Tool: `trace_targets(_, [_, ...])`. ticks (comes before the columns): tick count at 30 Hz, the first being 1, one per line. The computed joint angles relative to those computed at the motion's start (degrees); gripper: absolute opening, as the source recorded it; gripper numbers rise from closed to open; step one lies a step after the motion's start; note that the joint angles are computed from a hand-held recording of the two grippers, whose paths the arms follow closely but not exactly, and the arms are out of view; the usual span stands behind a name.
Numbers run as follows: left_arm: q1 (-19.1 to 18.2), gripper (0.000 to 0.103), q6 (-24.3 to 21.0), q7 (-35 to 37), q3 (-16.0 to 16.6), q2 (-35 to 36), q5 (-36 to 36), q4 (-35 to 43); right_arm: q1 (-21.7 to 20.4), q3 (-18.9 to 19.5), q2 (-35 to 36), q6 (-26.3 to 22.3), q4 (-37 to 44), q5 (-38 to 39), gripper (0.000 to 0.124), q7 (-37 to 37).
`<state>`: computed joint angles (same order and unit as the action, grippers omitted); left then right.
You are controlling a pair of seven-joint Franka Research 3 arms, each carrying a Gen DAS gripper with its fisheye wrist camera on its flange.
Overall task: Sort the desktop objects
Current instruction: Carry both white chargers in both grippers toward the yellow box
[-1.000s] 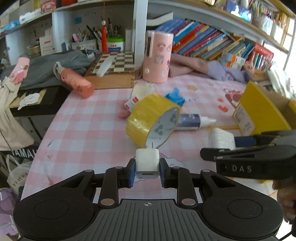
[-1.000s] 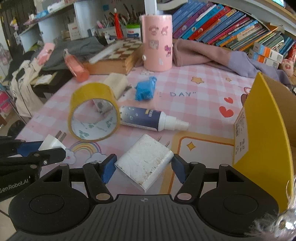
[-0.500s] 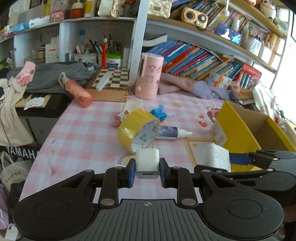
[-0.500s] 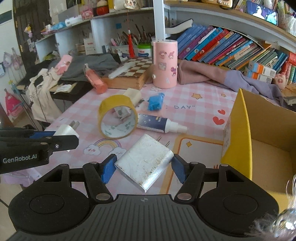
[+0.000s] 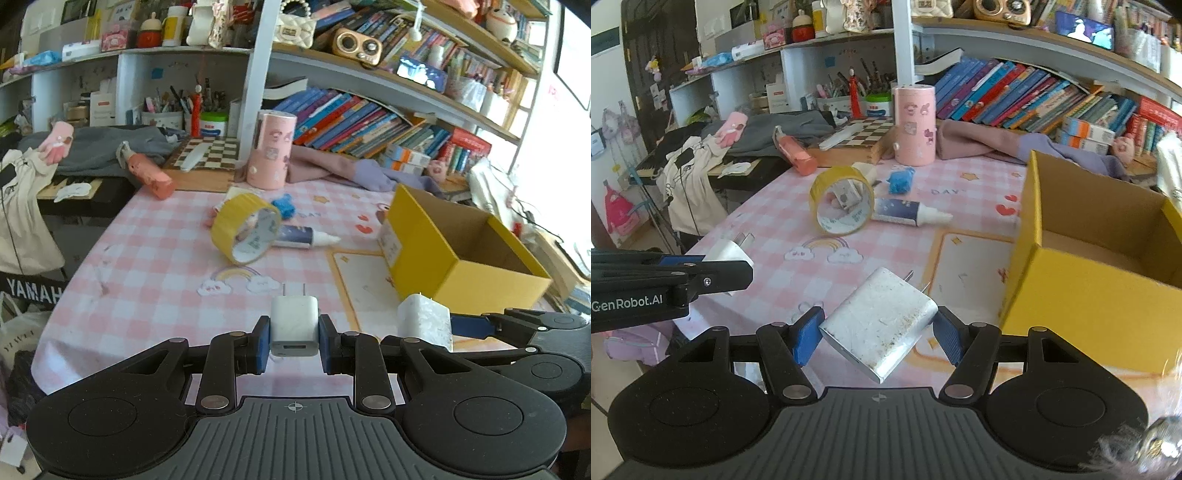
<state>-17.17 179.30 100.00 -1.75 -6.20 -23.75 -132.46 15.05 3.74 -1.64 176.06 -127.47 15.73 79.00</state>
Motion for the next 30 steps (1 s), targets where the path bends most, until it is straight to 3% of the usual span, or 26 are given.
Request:
trace_targets(3, [-2.16, 0.025, 0.56, 1.49, 0.81, -1.47, -1.65, -1.61, -0.61, 0.43, -3.24, 1.28, -4.12, -1.29, 0.062, 1.53])
trace_targets(8, [-7.99, 0.025, -0.22, 7.22, 4.11, -2.51, -6.19, -2.10, -5.22, 3.35, -8.00, 1.43, -9.53, -7.38, 0.062, 9.70])
trace_targets(11, [-12.92, 0.025, -1.27, 16.12, 6.88, -2.47, -14.08, -1.02, -10.07, 6.85, -10.95, 1.02, -12.34, -12.20, 0.062, 16.06])
trace_targets(15, [-16.38, 0.025, -2.62, 27.68, 7.85, -2.24, -24.69, 0.61, -16.72, 11.45, -14.90, 0.39, -15.65, -17.88, 0.062, 24.61])
trace_targets(21, [-16.16, 0.025, -6.29, 37.89, 5.97, -2.08, -33.61, 2.33, -21.99, 14.95, -20.73, -2.04, -19.75, -22.13, 0.062, 32.67])
trace_targets(30, [-11.83, 0.025, -10.54, 44.55, 0.46, -1.99, -38.42, 3.52, -23.70, 15.38, -26.71, -6.10, -23.33, -24.36, 0.062, 39.69])
